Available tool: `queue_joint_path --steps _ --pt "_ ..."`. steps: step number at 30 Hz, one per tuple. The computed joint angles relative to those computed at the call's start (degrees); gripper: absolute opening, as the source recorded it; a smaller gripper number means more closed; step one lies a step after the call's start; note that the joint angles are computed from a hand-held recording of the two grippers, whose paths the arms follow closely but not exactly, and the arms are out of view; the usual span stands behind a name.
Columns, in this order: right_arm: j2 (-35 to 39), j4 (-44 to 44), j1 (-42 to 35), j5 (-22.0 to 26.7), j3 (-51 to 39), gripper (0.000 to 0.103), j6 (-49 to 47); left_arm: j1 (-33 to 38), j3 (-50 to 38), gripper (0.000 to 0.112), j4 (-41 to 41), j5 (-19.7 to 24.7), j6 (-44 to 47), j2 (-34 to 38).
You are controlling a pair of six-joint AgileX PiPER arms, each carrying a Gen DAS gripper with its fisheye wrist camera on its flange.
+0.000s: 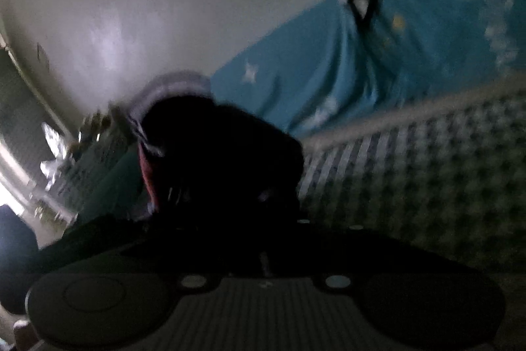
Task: Fold clothes
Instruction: 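Press the shirt and red cloth together between both tools, rolling the right tool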
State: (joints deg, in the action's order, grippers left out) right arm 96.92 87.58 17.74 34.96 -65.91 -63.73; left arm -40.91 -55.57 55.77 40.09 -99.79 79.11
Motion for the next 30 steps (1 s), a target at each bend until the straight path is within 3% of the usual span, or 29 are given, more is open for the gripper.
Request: queue_joint_path --steps 4,10,15,17,20,24,30 --pt "-2.62 2.09 -3.01 -1.45 0.79 0.01 -0.92 -1.7 -0.2 0.103 2.93 -0.69 -1.73 -0.89" --pt "-3.91 -1.71 -6.77 -1.31 1.31 0.01 2.51 -1.58 -0.67 0.103 2.02 -1.55 -1.71 -0.59" --pt "-3.14 -9.97 -7.4 -1.07 -0.05 0.019 10.72 -1.18 -0.59 0.103 0.76 -0.88 -1.17 -0.46" --pt "-3.56 -11.29 -7.8 -0.57 0.03 0.033 12.14 -1.13 -0.29 0.103 0.77 -0.51 -1.56 -0.73" --pt "-3.49 -10.32 -9.38 3.43 0.22 0.042 11.09 -0.99 0.19 0.103 1.33 0.09 -2.11 -1.13" --pt "-3.24 -11.51 -11.11 10.15 0.5 0.046 10.94 -0.36 0.94 0.103 1.59 -0.2 -1.89 -1.57" --pt "-3.98 -15.55 -11.41 16.37 2.13 0.055 10.03 -0.51 1.14 0.103 1.37 0.72 -1.51 -2.05"
